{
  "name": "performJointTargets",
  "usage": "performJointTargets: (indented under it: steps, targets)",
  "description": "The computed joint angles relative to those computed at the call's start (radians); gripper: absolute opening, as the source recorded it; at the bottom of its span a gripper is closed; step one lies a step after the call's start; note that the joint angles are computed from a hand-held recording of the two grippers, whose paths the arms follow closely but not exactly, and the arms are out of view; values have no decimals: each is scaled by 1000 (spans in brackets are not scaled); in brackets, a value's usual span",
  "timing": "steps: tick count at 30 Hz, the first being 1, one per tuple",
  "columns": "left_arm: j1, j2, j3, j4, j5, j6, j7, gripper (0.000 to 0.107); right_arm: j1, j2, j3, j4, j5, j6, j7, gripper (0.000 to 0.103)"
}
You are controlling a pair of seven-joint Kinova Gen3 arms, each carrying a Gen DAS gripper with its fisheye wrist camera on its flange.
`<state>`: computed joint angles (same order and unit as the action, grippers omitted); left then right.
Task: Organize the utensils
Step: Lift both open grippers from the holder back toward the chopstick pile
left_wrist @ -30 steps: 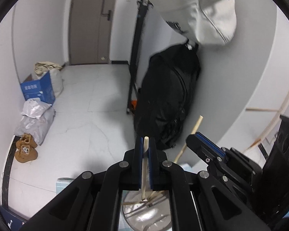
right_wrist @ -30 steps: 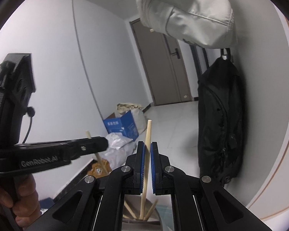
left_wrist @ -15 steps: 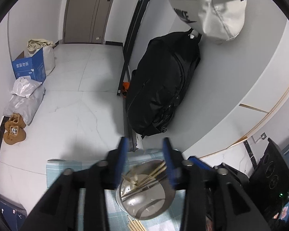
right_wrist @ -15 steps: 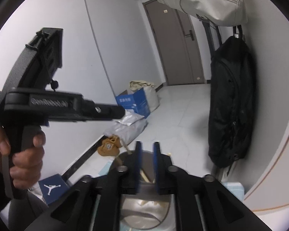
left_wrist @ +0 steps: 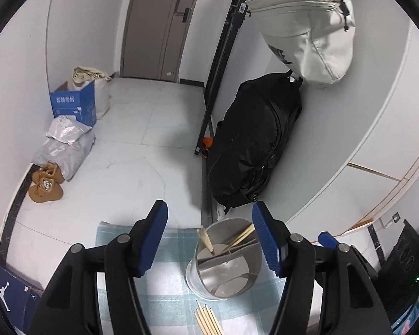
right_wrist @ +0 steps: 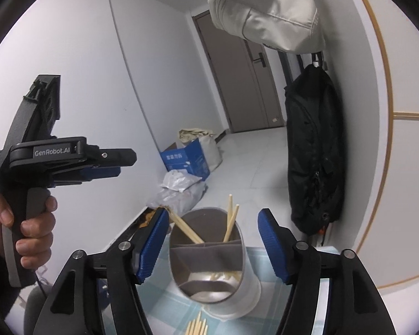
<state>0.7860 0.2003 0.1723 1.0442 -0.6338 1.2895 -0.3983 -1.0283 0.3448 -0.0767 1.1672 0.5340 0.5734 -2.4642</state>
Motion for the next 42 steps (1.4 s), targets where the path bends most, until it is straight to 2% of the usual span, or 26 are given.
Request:
performJointTargets:
  steps: [4,15,24,27,38,42]
  targets:
    - [57,17,1,-29,-59,69,20,58,-45,-29,30,41,70,-11,-82,77]
    - [152,35,4,-35,-131,165,71,59,-85,-69,0,89,223,26,-227,84]
    - [186,22,27,26,-162,189,137,60,-94,-100,-53,150,333,80,-360,92]
    - [201,22,34,46,-179,196,157,72,-102,-103,-68,165,374,99,-396,93]
    - [229,12,61,173,-234,179,269,74,-106,-100,-108,205,410,143,-441,98]
    - [217,10,66,215,-228,160,302,74,-109,-84,-118,198,387,178,-418,98]
